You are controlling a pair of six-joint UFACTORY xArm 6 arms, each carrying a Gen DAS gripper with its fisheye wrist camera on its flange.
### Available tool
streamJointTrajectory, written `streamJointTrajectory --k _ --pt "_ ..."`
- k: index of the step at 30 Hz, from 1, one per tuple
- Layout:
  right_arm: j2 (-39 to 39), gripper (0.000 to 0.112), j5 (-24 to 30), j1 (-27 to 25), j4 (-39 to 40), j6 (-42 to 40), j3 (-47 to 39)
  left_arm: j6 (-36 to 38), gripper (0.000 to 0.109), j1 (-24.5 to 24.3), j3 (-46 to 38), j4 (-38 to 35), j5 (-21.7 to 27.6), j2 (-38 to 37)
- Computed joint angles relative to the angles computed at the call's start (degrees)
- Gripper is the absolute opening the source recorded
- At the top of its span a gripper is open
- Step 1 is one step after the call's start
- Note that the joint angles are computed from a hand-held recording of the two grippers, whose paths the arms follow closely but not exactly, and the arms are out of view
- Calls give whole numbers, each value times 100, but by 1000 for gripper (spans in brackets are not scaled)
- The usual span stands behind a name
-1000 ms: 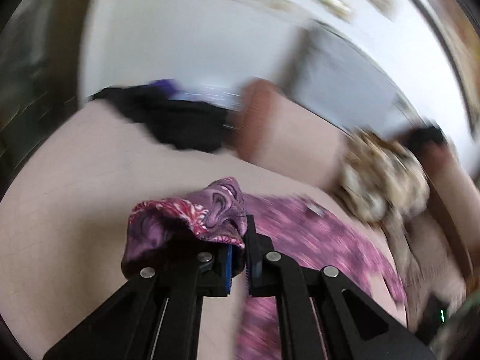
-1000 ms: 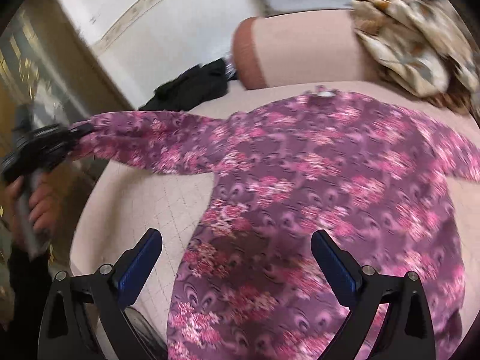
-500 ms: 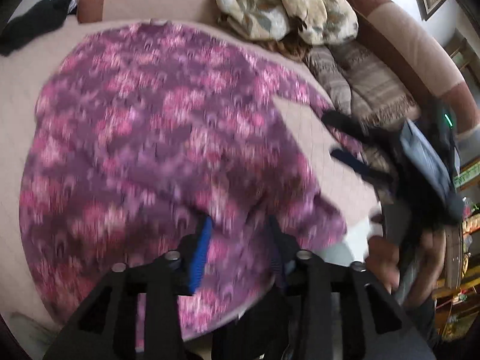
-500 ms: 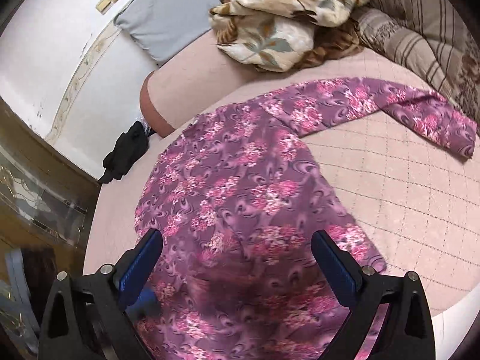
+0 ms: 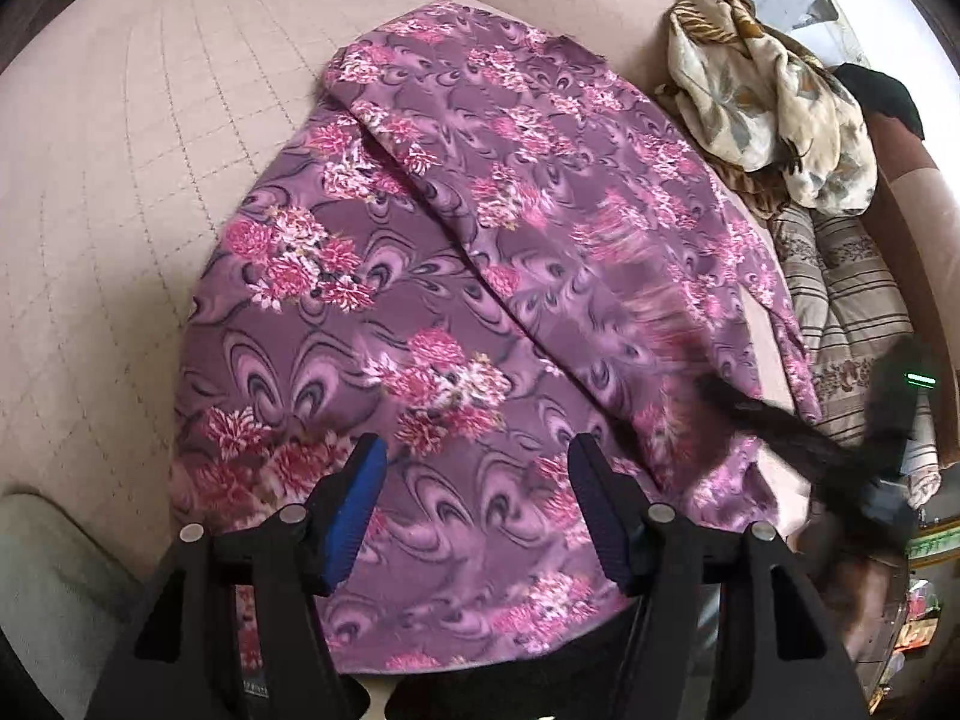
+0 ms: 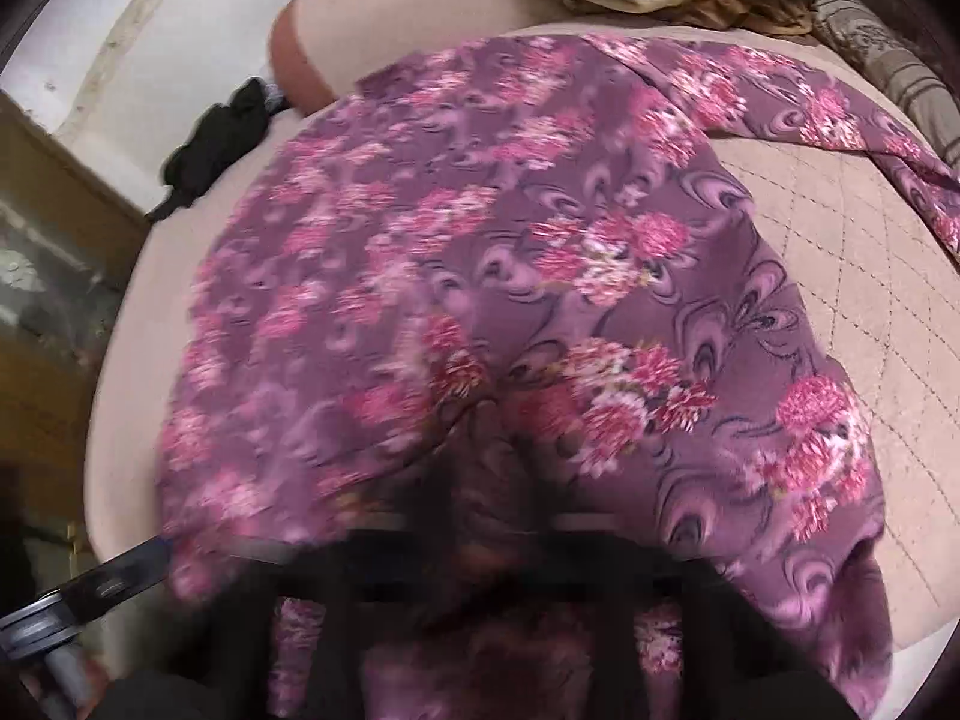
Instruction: Fold small clothes
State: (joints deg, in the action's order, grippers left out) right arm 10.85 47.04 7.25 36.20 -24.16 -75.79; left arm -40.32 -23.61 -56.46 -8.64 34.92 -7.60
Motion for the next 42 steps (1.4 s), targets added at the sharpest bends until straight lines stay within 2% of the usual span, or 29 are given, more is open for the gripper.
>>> streamJointTrajectory --k 2,5,7,9,10,11,12,14,16,20,28,32,39,42 --pt "-347 11 199 -152 431 -371 84 -57 62 9 -70 112 69 109" --pt "-796 11 47 -215 308 -451 415 60 62 3 96 -101 10 5" --pt "-595 14 -55 -193 -4 -199 454 55 62 -10 96 -127 5 32" --pt "-269 16 180 -137 -538 233 336 127 62 -75 75 -189 -8 -27" --pt "-313 19 164 -153 -473 209 398 77 62 -120 63 -96 -8 -65" --pt "-525 38 91 -203 -168 -15 555 -11 63 -193 48 107 -16 -134" --pt "-764 69 5 -273 192 -302 728 -134 64 -274 3 342 21 -180" --pt "-1143 94 -233 -387 620 -575 967 -601 64 -423 -10 836 -40 -291" --pt "-1475 95 -307 -550 861 -638 1138 -1163 64 -608 -21 1353 -172 -438" --pt "-1734 95 130 -1042 1243 -565 1180 -1651 67 -960 -397 1856 26 -414" --pt "-1872 95 745 -1835 1796 -602 1258 -1880 74 -1563 -1369 2625 966 -101" --pt "-1821 95 1007 -2103 1987 -539 1246 -2078 74 -1677 -1431 2648 1127 -62" --pt "-1794 95 990 -2262 1949 -526 1137 -2179 74 -1830 -1649 2674 1401 136" --pt "-1840 95 535 -2194 1613 -137 1200 -2161 74 -1868 -1729 2686 1417 230"
